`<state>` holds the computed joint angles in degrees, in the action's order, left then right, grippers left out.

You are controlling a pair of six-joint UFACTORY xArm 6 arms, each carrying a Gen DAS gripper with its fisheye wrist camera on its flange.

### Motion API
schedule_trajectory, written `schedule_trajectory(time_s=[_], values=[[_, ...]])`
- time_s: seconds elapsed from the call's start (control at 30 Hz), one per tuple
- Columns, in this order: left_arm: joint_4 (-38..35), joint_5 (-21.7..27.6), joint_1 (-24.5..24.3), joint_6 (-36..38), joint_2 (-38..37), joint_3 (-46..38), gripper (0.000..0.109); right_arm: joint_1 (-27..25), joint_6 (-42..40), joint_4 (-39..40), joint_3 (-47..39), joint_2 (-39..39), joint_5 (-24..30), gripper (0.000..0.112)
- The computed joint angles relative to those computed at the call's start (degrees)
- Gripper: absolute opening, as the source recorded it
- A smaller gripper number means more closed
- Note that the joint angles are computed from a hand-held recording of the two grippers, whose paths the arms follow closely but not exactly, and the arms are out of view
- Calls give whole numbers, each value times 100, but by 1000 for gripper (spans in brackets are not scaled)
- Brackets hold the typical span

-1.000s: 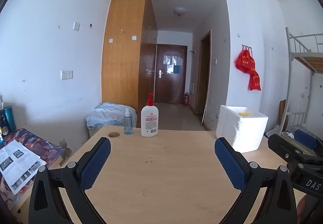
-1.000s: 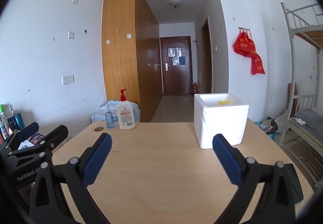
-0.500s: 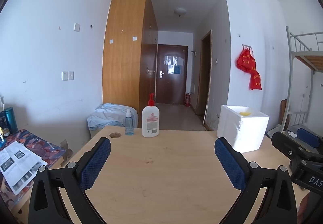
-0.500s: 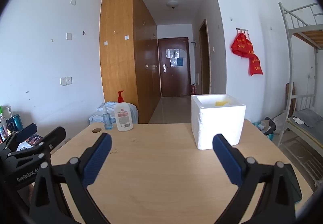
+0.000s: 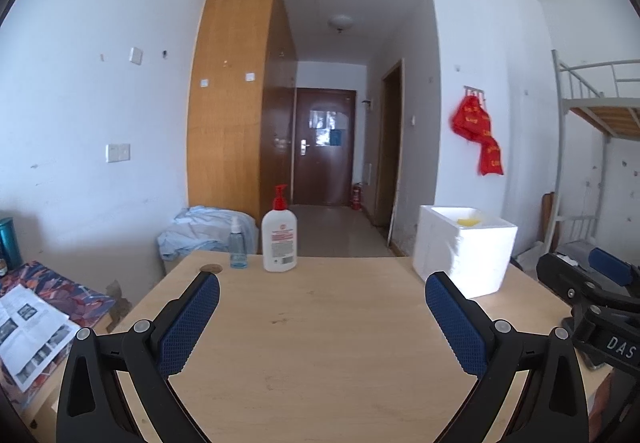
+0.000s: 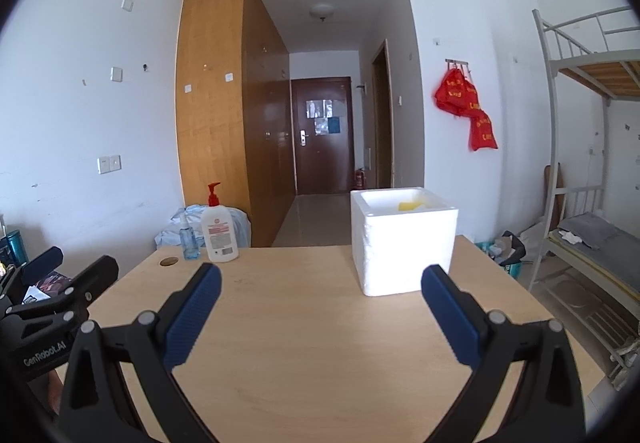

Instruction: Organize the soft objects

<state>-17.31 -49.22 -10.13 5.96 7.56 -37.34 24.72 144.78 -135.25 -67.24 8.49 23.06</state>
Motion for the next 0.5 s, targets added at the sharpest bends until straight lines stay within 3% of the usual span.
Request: schedule_trajectory(time_s=[0.2,0.5], values=[[592,118,151,-352,-30,17,103,-31,-98,109,82,-50,40,101],[558,79,128,-314,8,-20,103,-54,-86,92,91,-71,-14,101]])
